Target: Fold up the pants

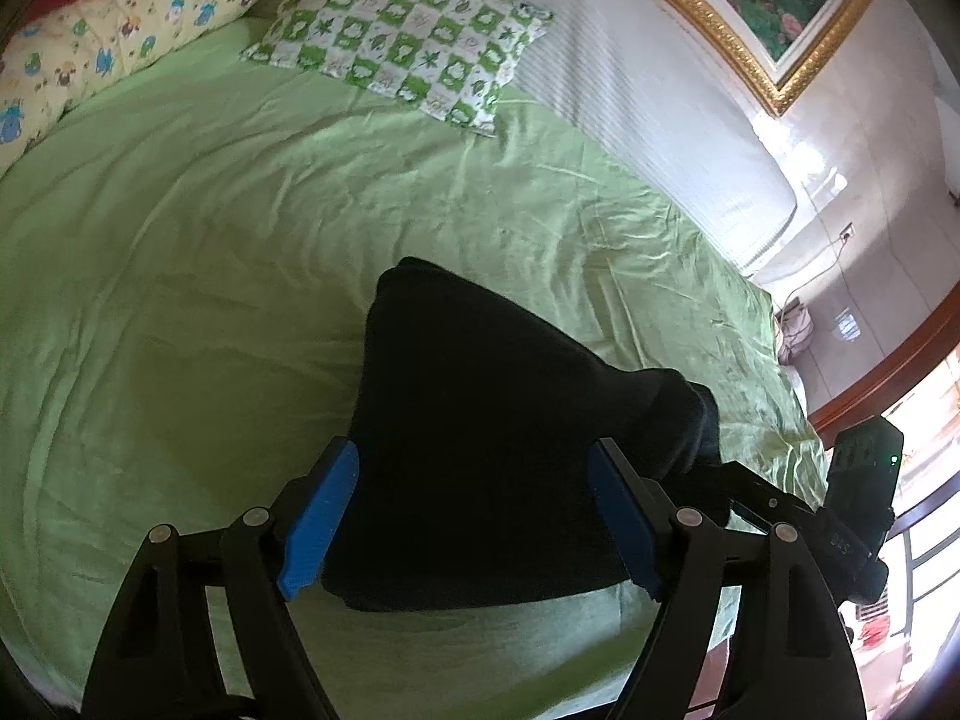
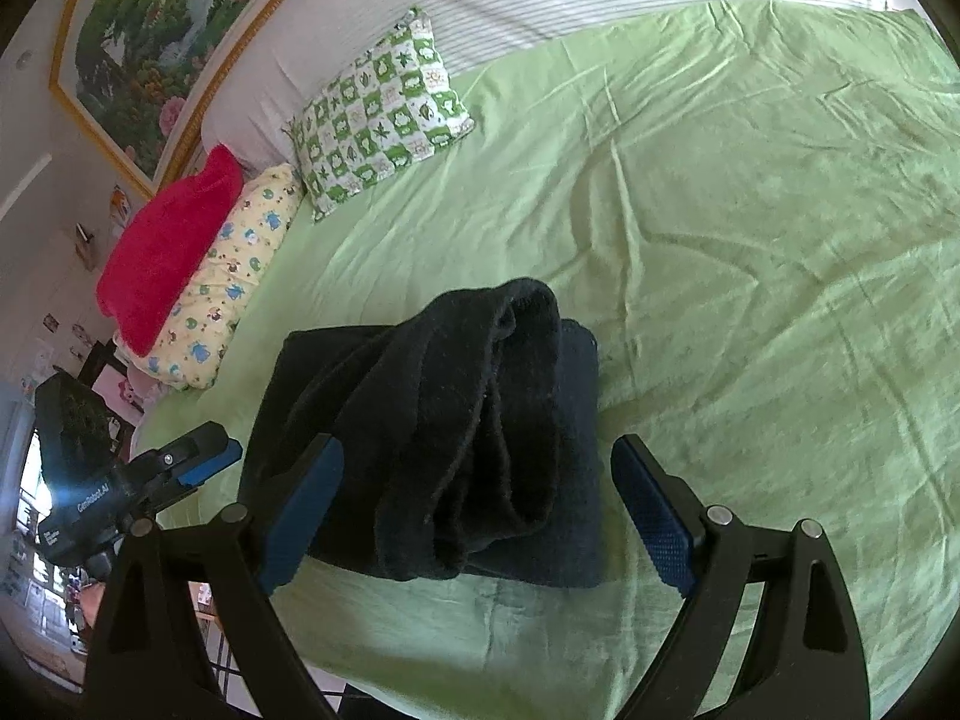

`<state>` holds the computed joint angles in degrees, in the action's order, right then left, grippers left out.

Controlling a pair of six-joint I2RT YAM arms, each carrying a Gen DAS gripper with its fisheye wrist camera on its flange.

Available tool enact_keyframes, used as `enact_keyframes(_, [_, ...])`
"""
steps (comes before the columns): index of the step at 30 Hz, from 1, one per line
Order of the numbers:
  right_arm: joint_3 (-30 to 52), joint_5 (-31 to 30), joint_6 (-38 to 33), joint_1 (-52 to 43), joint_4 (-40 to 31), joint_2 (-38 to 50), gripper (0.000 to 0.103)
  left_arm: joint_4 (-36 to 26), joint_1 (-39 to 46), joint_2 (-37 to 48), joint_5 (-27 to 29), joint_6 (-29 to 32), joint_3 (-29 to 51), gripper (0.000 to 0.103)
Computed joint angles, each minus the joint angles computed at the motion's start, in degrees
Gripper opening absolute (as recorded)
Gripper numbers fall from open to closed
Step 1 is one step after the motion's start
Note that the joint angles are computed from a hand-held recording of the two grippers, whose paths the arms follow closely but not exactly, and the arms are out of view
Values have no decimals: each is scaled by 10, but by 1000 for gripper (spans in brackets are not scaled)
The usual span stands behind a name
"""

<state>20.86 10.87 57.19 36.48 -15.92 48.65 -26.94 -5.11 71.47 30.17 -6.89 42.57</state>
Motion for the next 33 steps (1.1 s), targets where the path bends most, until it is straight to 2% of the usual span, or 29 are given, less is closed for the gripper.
enact_keyframes(16, [-25,-29,-4,-31,35,7,91,25,-4,80,-8,-9,20,80])
enact_keyframes(25, [-44,-61,2,-45,77,22,91,33,1,101,4,-15,20,80])
enact_keyframes(33, [-52,-78,4,-58,79,8,91,35,-5,111,10,-17,24,81])
